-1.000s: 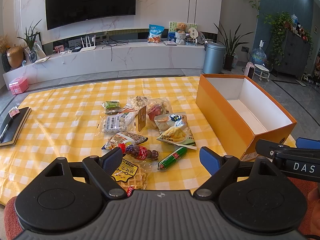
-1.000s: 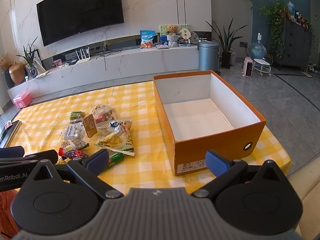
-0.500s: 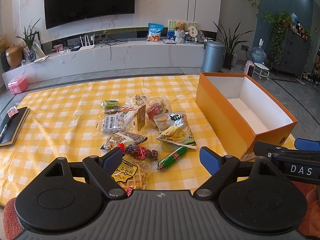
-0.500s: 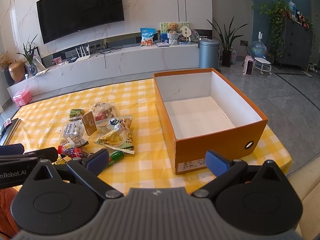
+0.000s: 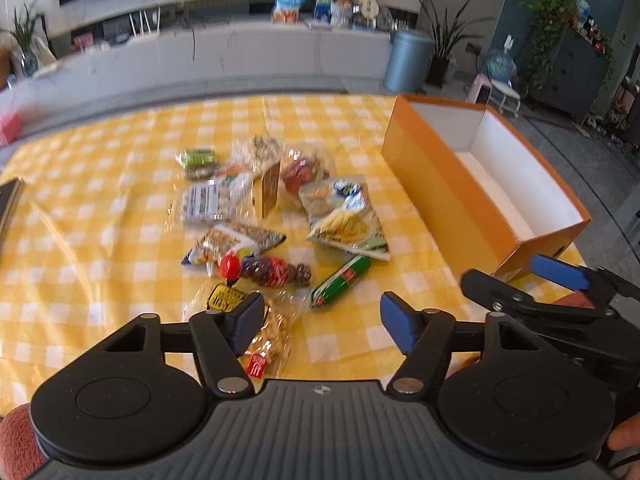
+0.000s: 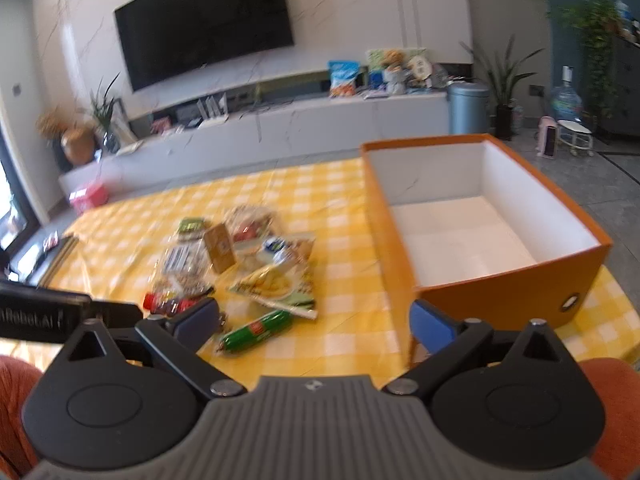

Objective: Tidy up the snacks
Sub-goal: 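Grasp the yellow-labelled waffle bag with the left tool while the right tool grasps the white-and-blue chip bag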

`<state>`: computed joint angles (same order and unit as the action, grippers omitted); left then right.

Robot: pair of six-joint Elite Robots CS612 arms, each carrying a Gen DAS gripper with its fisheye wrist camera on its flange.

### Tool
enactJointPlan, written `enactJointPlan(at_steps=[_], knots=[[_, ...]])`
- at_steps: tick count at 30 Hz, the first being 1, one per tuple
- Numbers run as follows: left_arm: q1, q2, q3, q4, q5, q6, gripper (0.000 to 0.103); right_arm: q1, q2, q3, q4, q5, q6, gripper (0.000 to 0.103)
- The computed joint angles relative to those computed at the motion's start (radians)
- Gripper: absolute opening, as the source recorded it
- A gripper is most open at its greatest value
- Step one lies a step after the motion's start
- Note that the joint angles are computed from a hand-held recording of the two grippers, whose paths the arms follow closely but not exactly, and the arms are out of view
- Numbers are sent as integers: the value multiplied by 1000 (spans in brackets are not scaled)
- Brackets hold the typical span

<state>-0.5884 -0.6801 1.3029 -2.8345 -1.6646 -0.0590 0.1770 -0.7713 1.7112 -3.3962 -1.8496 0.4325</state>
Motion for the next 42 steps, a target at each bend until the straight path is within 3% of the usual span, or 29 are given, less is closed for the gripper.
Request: enactJointPlan(at_steps=[2,6,11,21,30,37,42], knots=[[3,8,-19,46,14,8,75,-2,13,-20,24,31,-19,77],[5,24,-49,108,60,4,81,-14,40,-63,82,110,-10,71],[4,57,-103,194,105,8,89,-24,79,-122,138,157,-22,71],[-3,124,-213,355,185,24,91,-44,116,-180,210,217,-52,72],[-17,153,-241,401,248,136,101,-52,135,-203,250,249,-41,79],[-11,173,-265,406,240,131,103,-53,146,-225,278,244,-61,80],[4,179,-278,414,171,92,103,-56,160,-253,282,237,-69,80]])
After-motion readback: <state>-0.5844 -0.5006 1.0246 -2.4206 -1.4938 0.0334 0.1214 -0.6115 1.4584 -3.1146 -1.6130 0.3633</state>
